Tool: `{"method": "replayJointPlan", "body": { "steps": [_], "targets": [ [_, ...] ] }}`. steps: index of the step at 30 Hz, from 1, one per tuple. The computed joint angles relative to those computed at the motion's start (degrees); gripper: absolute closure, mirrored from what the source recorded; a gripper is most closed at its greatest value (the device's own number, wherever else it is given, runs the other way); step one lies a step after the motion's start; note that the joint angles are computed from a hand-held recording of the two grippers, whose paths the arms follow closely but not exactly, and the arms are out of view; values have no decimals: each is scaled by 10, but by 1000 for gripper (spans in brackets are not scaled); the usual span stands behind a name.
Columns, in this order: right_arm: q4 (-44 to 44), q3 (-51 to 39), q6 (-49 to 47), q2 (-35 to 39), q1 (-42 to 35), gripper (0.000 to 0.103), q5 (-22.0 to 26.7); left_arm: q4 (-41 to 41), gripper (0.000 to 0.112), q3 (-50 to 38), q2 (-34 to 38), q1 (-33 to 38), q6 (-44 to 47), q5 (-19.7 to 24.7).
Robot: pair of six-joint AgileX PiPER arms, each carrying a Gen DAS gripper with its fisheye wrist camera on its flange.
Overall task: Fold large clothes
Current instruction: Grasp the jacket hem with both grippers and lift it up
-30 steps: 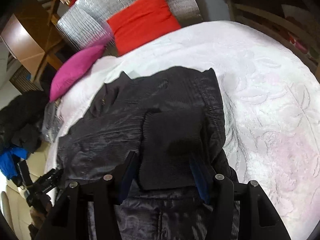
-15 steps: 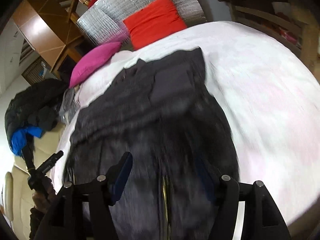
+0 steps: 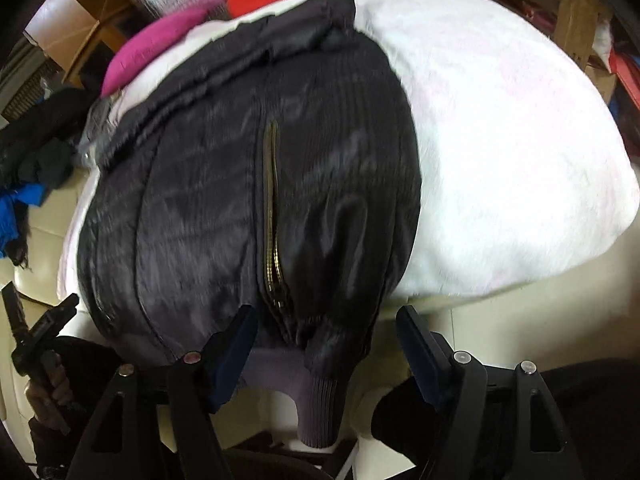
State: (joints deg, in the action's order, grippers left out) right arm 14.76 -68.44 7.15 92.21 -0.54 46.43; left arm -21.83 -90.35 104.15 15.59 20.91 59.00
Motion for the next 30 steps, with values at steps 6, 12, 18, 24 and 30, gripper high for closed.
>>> {"method": "replayJointPlan", "body": {
  "steps": [6, 12, 18, 24, 30],
  "targets": [
    [-2, 17, 4, 6, 3, 28, 4, 26, 26, 34, -6, -10, -12, 2],
    [17, 30, -17, 20, -12, 28, 14, 41, 26, 45, 8, -27, -17, 15],
    [68, 35, -92, 58, -44, 26, 34, 18, 26, 60, 22, -24, 8, 41],
    [74, 10, -120, 124, -46, 26, 51, -8, 42, 85, 28, -14, 52, 42],
    [92, 29, -169, 130, -44, 28, 30, -16, 46, 118, 22, -7, 70, 19]
  ]
}}
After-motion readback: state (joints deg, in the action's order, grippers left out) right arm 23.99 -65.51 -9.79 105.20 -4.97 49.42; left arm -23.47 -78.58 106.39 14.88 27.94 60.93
